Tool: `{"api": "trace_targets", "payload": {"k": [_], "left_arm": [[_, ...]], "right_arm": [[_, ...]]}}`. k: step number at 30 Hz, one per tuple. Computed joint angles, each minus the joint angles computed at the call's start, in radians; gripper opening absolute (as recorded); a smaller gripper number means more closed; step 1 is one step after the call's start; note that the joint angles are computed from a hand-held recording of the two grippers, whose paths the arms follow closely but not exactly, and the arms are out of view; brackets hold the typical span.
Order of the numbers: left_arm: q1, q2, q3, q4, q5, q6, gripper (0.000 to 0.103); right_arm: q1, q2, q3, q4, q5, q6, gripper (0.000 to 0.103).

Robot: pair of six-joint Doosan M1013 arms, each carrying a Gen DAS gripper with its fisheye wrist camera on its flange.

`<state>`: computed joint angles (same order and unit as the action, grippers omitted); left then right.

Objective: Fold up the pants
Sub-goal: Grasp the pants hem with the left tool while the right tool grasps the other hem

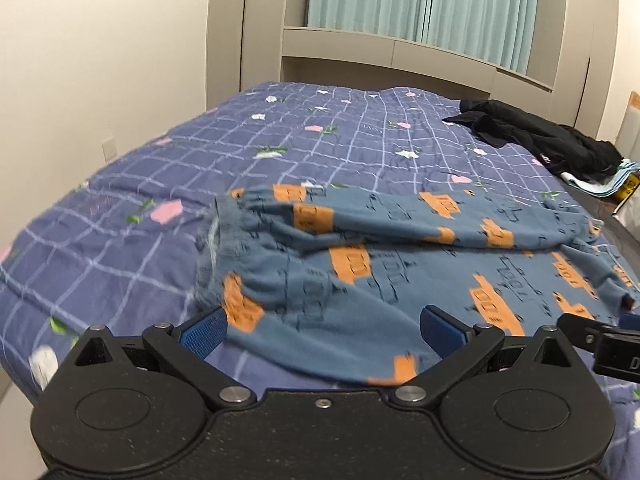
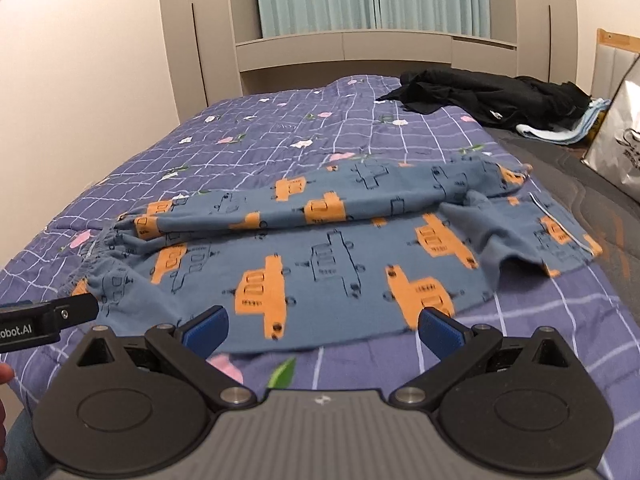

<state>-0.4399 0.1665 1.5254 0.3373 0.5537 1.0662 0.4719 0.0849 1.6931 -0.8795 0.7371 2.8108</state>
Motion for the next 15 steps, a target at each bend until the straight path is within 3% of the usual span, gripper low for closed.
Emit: {"api": "trace_targets", "payload": {"k": [15], "left_arm": [[0.039, 0.149, -0.206, 0.049, 0.069, 0.067, 0.102]], "right_arm": [[-0.079, 0.073, -0.104, 0.099, -0.066, -0.204, 0.103]]}}
